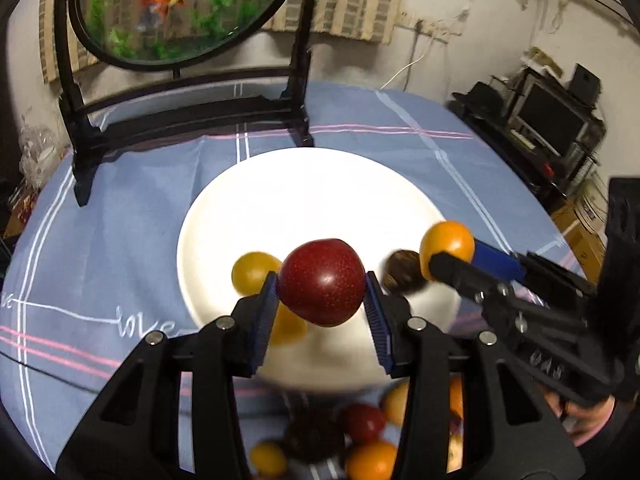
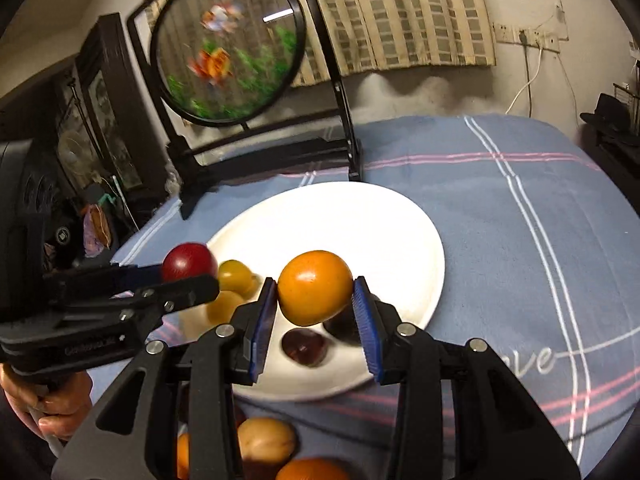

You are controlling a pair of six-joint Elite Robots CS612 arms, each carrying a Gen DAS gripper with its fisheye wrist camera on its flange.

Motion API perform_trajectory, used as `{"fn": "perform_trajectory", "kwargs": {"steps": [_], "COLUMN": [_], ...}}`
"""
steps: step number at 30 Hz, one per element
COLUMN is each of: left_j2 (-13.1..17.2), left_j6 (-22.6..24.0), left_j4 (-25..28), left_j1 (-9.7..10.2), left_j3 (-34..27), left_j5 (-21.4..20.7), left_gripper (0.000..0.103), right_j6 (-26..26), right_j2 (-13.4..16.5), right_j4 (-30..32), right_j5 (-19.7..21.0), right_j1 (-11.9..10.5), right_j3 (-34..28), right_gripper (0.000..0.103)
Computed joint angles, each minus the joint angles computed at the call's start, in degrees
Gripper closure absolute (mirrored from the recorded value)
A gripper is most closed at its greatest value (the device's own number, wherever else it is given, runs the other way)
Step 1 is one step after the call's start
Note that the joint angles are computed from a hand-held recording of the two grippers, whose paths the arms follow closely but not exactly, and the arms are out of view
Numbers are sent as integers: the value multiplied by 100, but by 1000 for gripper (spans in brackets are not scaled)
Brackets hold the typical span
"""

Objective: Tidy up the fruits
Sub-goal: 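Place the orange fruit on the plate with the right tool while the left places the red plum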

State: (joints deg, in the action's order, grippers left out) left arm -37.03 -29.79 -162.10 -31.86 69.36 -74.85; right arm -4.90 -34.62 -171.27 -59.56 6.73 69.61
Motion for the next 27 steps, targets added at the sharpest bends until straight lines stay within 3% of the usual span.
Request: {"fn": "perform_trajectory", "kwargs": {"steps": [9,10,11,12,18,23,27], "left_j2": [380,374,368,339,-161,-683,-1032], "left_j6": [54,40,24,-44,-143,-153,-343], "left_j4": [561,551,554,527,-227,-729,-1435], "left_j1": [88,78,65,32,-88,-318,-547], "left_j3": [-623,-600,-592,-543,294,1276,2171], "left_j5": [145,204,304,569,882,1190,1251], "left_gripper": [59,53,34,29,15,13,12], "right_j6": [-351,-405,-428,-406,-350,-748,-1123], "right_j2": [259,273,271,261,1,-363,-645], "right_j4": [391,425,446,416,86,21,66], "right_j5": [-104,-108,-102,-74,119,282,332], "right_j1": [61,69,70,58,-27,-84,-155], "right_j3": [-467,-492,-490,-467,-106,489,1023], "right_gripper": [63,62,59,53,50,50,50]}}
